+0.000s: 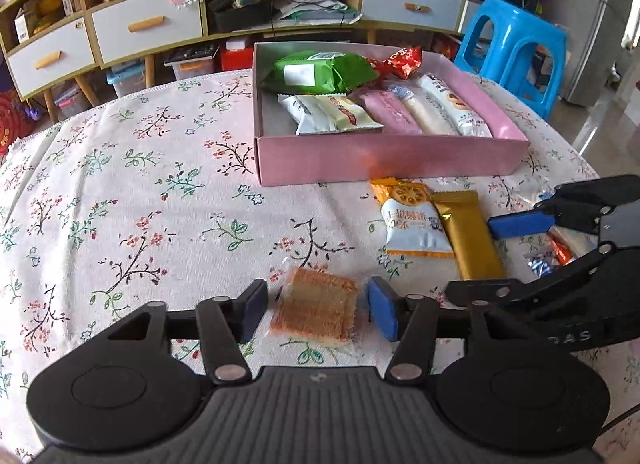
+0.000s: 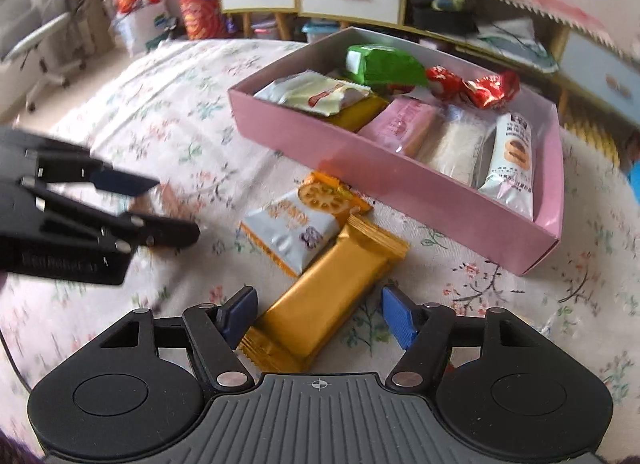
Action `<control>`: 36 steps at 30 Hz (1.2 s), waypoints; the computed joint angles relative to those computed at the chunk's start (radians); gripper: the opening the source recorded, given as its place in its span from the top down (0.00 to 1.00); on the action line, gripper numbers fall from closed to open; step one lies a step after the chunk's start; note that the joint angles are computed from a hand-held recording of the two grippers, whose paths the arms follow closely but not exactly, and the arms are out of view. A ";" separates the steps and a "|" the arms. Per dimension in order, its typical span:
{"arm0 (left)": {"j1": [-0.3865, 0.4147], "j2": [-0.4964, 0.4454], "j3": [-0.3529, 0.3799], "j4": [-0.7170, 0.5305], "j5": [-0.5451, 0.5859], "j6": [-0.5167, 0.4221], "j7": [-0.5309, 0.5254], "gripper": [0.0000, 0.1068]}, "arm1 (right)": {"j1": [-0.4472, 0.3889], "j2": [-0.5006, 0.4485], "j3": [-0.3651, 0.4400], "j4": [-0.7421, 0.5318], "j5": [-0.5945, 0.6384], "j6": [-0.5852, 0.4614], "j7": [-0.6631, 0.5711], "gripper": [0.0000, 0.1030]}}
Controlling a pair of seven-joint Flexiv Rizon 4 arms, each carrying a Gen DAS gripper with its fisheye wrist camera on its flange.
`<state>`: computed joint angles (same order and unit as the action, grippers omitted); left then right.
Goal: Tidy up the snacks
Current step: 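Grasp the brown wafer cake square with the left gripper while the right grasps the gold bar packet, then carry the wafer square with the left gripper while the right carries the gold bar into the box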
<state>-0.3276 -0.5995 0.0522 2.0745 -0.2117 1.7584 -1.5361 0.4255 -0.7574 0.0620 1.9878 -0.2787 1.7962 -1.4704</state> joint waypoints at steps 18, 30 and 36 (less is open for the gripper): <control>0.008 0.010 -0.006 0.017 0.018 -0.010 0.032 0.47 | -0.027 -0.011 0.009 -0.015 0.010 0.022 0.005 0.63; -0.010 0.017 0.015 0.006 0.000 -0.040 -0.012 0.60 | -0.144 -0.002 0.131 -0.038 -0.025 -0.037 0.045 0.73; 0.007 0.025 -0.001 0.009 0.004 -0.050 -0.035 0.61 | -0.172 0.003 0.157 -0.041 -0.029 -0.039 0.063 0.73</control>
